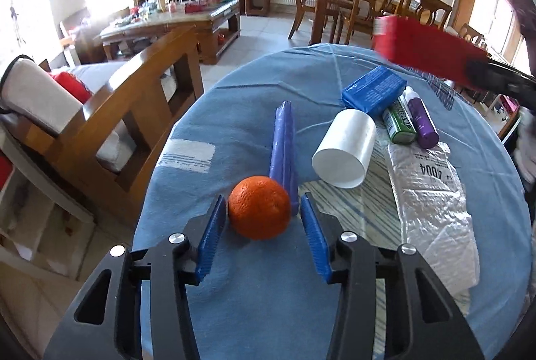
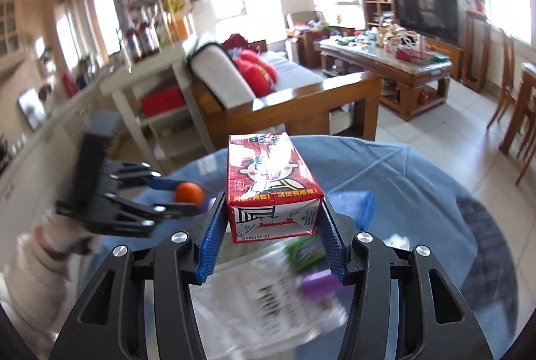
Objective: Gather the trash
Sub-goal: 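Grasp the orange with the left gripper while the right grasps the red-white milk box, then carry the orange and red-white milk box over the black bin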
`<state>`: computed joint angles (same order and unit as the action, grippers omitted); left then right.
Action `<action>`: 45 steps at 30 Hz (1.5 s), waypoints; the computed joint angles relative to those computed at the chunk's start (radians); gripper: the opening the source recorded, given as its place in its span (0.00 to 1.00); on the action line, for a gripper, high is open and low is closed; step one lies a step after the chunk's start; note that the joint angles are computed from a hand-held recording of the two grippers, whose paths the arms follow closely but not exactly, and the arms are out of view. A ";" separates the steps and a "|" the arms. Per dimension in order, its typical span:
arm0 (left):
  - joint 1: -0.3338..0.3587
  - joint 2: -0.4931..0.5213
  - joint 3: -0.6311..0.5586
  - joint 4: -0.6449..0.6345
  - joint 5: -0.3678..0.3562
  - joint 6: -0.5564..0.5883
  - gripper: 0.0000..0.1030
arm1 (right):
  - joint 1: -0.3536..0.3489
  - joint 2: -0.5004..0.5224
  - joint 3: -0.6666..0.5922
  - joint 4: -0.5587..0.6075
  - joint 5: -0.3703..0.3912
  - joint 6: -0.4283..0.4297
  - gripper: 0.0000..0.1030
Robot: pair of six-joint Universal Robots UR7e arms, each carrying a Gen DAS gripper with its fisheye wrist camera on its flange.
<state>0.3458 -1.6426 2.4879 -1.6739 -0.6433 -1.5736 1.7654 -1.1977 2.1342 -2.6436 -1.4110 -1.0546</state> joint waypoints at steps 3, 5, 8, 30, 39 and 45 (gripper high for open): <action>-0.006 0.015 -0.012 0.042 0.000 -0.023 0.41 | -0.035 -0.107 0.073 0.026 0.038 0.001 0.51; 0.007 0.059 -0.041 0.076 -0.003 -0.022 0.38 | -0.064 -0.171 0.117 0.042 0.057 0.000 0.51; 0.037 0.134 -0.088 0.112 -0.005 0.017 0.36 | -0.110 -0.256 0.173 0.068 0.077 -0.010 0.51; -0.270 0.334 -0.129 -0.045 0.080 -0.092 0.33 | -0.357 -0.646 0.264 0.321 0.098 -0.174 0.48; -0.270 0.553 -0.165 -0.523 0.131 0.216 0.33 | -0.422 -0.717 0.210 0.434 0.142 -0.220 0.48; -0.249 0.693 -0.217 -0.801 0.125 0.453 0.33 | -0.512 -0.815 0.172 0.523 0.188 -0.294 0.48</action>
